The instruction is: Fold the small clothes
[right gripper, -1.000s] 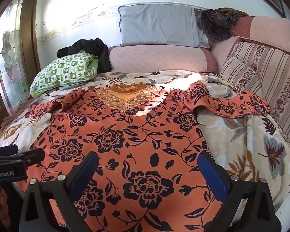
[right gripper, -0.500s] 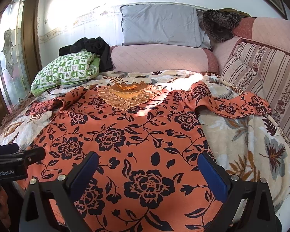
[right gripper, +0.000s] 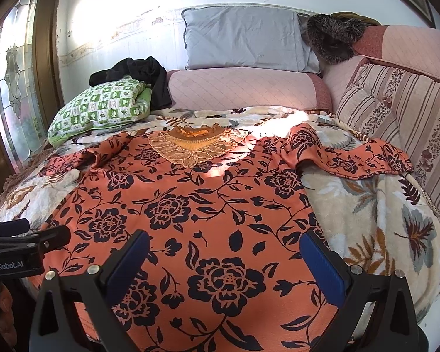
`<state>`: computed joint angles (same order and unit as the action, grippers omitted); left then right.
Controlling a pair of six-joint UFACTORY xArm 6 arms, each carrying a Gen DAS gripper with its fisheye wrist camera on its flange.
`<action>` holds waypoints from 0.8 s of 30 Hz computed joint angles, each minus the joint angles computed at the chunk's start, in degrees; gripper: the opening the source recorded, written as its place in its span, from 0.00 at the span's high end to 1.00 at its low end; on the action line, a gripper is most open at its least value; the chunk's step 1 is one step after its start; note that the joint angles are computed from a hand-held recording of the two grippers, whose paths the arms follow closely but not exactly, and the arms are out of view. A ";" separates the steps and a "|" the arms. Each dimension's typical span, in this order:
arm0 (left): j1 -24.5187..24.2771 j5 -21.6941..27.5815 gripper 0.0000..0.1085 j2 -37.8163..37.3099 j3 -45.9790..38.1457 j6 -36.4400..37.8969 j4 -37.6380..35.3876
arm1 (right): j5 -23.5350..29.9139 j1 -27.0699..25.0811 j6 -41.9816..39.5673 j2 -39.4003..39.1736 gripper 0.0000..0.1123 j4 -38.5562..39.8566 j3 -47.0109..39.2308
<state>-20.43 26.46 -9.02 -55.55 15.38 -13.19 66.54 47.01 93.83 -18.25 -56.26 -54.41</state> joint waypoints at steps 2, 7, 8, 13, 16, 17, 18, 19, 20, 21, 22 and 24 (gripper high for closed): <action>-0.02 0.08 0.05 -0.07 0.03 0.02 0.02 | -0.01 0.05 0.03 -0.04 0.08 -0.01 0.04; 0.02 0.41 0.05 -0.19 -0.05 0.06 -0.10 | -0.10 0.04 -0.01 -0.11 0.08 -0.09 0.10; 0.03 0.46 0.05 -0.28 -0.02 0.20 -0.27 | 0.05 0.14 0.01 -0.05 0.08 -0.07 0.02; 0.03 0.62 0.05 -0.47 -0.02 0.38 -0.24 | 0.13 0.23 0.08 -0.13 0.08 -0.50 0.02; 0.08 0.87 0.05 -0.41 -0.16 0.28 -0.09 | -0.07 0.14 0.01 -0.25 0.08 -0.57 0.13; 0.08 0.84 0.05 -0.42 -0.13 0.27 -0.09 | 0.11 0.28 0.08 -0.19 0.08 -0.60 0.07; 0.06 0.78 0.05 -0.39 -0.12 0.20 0.07 | 0.11 0.28 0.08 -0.19 0.08 -0.60 0.07; 0.09 0.91 0.05 -0.37 -0.18 0.31 0.00 | 0.05 0.24 0.06 -0.20 0.08 -0.58 0.09; 0.13 1.03 0.05 -0.38 -0.21 0.42 -0.11 | -0.01 0.20 0.05 -0.22 0.08 -0.58 0.11; 0.16 1.05 0.05 -0.38 -0.22 0.51 -0.21 | 0.06 0.27 0.13 -0.20 0.08 -0.61 0.11; 0.16 1.02 0.05 -0.31 -0.26 0.46 -0.11 | 0.05 0.25 0.12 -0.20 0.08 -0.61 0.10; 0.15 1.02 0.05 -0.31 -0.26 0.45 -0.12 | 0.03 0.22 0.09 -0.19 0.08 -0.63 0.10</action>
<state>-20.28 27.48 -9.33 -55.81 15.83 -13.32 66.56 47.23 93.92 -18.44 -56.90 -54.31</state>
